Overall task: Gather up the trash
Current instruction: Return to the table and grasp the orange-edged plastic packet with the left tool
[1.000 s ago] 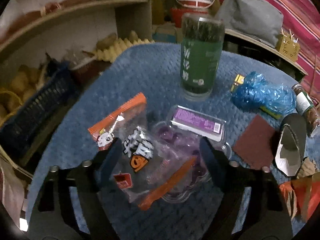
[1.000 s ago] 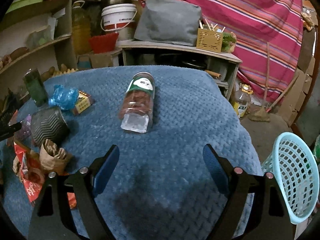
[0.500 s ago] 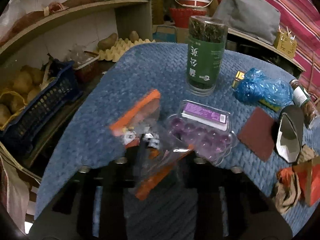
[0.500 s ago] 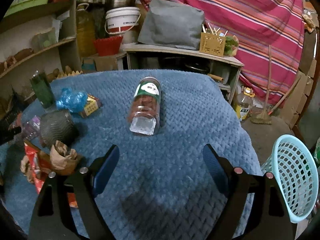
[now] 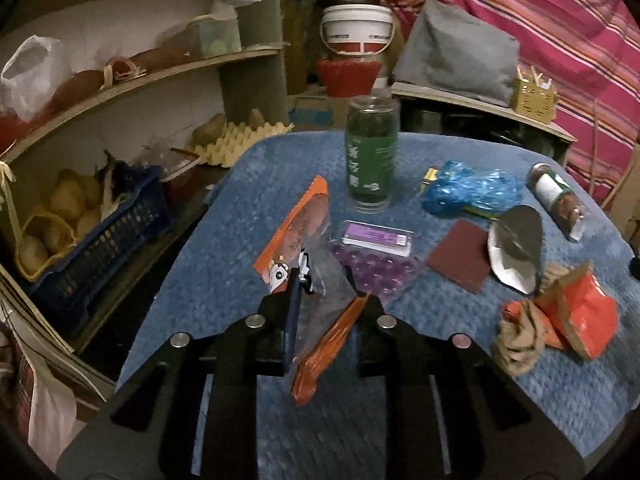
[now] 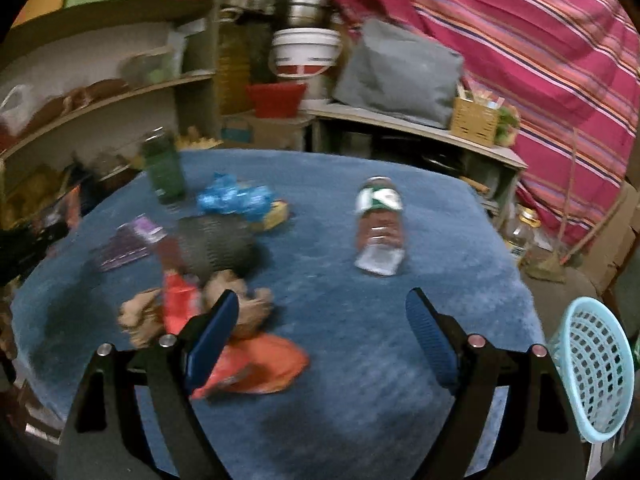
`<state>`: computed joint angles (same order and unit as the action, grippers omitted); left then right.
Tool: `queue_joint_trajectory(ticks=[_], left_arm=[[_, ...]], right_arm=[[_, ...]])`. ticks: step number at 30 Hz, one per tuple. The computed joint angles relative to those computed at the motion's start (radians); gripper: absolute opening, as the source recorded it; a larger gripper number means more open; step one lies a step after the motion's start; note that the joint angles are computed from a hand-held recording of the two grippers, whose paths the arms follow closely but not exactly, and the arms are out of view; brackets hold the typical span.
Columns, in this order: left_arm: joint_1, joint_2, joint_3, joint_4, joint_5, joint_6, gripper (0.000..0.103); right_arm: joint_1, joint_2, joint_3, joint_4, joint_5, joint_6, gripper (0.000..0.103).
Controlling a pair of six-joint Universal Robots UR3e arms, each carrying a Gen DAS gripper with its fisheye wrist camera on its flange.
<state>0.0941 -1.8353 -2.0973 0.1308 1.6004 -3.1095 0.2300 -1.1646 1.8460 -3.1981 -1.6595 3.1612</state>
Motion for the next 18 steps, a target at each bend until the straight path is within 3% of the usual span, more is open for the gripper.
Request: queue_joint_trajectory(ticks=[7,13,15,17,18], left_arm=[[0.002,0.058,-0.064,0.027,-0.010,-0.008,0.018],[0.011,0.047,-0.069,0.038,-0.011,0.006,0.018],[0.017,0.037,-0.064,0.034,-0.012,0.007,0.018],[0.019,0.029,-0.059,0.028,-0.010,0.007,0.018],[0.019,0.026,-0.056,0.026,-0.008,0.007,0.018]], right_arm=[[0.153,0.118,-0.161,0.095,-0.103,-0.011,0.084],[0.192,0.210,-0.291,0.185,-0.167,0.013,0.082],[0.183,0.209,-0.294,0.196,-0.141,0.017,0.074],[0.176,0.203,-0.291,0.213,-0.109,0.013,0.049],[0.176,0.208,-0.298,0.221,-0.101,0.011,0.044]])
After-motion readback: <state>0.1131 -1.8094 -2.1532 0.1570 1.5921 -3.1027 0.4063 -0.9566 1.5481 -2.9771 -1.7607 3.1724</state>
